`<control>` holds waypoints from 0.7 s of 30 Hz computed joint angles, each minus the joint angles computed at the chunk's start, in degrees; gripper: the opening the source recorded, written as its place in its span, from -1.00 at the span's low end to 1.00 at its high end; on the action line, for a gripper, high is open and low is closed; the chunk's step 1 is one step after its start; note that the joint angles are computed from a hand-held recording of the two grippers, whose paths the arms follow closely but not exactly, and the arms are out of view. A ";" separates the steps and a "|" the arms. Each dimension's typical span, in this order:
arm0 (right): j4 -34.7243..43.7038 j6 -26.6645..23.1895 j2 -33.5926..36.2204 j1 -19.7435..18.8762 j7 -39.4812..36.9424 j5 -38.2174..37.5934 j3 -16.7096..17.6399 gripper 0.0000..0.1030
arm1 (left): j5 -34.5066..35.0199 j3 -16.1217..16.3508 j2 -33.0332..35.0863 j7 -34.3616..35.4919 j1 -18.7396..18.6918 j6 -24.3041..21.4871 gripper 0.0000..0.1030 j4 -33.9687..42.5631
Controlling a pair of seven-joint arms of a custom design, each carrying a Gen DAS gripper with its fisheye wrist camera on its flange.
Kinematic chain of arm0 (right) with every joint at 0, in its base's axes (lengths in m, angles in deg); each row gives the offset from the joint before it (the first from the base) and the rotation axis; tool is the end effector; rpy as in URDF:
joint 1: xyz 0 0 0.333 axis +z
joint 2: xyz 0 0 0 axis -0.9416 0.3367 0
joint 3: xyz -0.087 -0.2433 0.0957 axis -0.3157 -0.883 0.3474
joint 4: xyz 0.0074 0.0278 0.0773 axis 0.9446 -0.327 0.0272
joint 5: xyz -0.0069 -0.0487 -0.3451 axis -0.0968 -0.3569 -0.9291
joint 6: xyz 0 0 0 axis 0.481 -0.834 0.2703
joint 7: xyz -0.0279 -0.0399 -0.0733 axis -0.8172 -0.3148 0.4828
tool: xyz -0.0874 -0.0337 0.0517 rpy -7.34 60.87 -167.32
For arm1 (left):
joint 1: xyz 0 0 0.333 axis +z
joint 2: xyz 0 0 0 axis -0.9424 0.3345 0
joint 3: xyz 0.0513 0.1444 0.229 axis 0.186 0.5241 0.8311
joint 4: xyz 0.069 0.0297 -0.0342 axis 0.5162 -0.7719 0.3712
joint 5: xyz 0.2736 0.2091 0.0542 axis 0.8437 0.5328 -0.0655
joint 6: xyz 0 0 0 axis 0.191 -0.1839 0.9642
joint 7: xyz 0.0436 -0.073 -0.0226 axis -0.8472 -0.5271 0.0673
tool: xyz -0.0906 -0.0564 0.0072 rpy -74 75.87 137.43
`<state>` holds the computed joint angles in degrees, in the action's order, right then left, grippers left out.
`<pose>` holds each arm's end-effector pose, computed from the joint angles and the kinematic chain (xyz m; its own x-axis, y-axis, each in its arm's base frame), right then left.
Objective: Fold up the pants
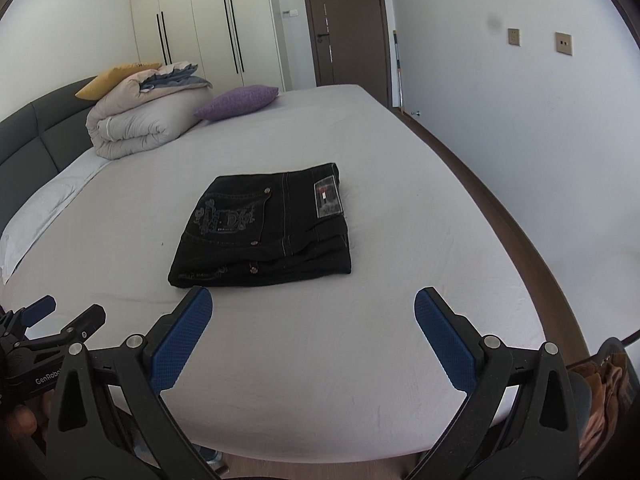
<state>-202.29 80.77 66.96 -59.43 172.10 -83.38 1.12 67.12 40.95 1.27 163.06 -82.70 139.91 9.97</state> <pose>0.5286 0.1536 0.5466 -0.2054 -0.9702 -0.1285 -0.5855 0.2270 -0.7782 0.6887 -0.1560 0.5690 -0.0523 -0.9982 -0.0308 -0.6644 0.0578 -0.7452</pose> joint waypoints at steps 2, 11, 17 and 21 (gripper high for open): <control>0.51 -0.18 0.98 0.21 -0.99 0.92 0.06 1.00 | -0.10 0.00 0.08 -0.18 0.00 -0.24 1.00 -0.25; 3.94 -3.11 4.91 1.33 -4.98 5.98 -0.74 1.00 | -0.65 -0.06 0.80 -1.03 0.36 -1.66 1.00 0.02; 4.72 -4.75 6.52 2.00 -6.39 9.60 -1.00 1.00 | -1.12 -0.27 0.93 -1.10 0.49 -2.05 1.00 -0.24; 5.60 -5.13 7.21 2.57 -6.47 9.24 -1.21 1.00 | -1.20 -0.31 0.71 -1.07 0.46 -1.90 1.00 -0.62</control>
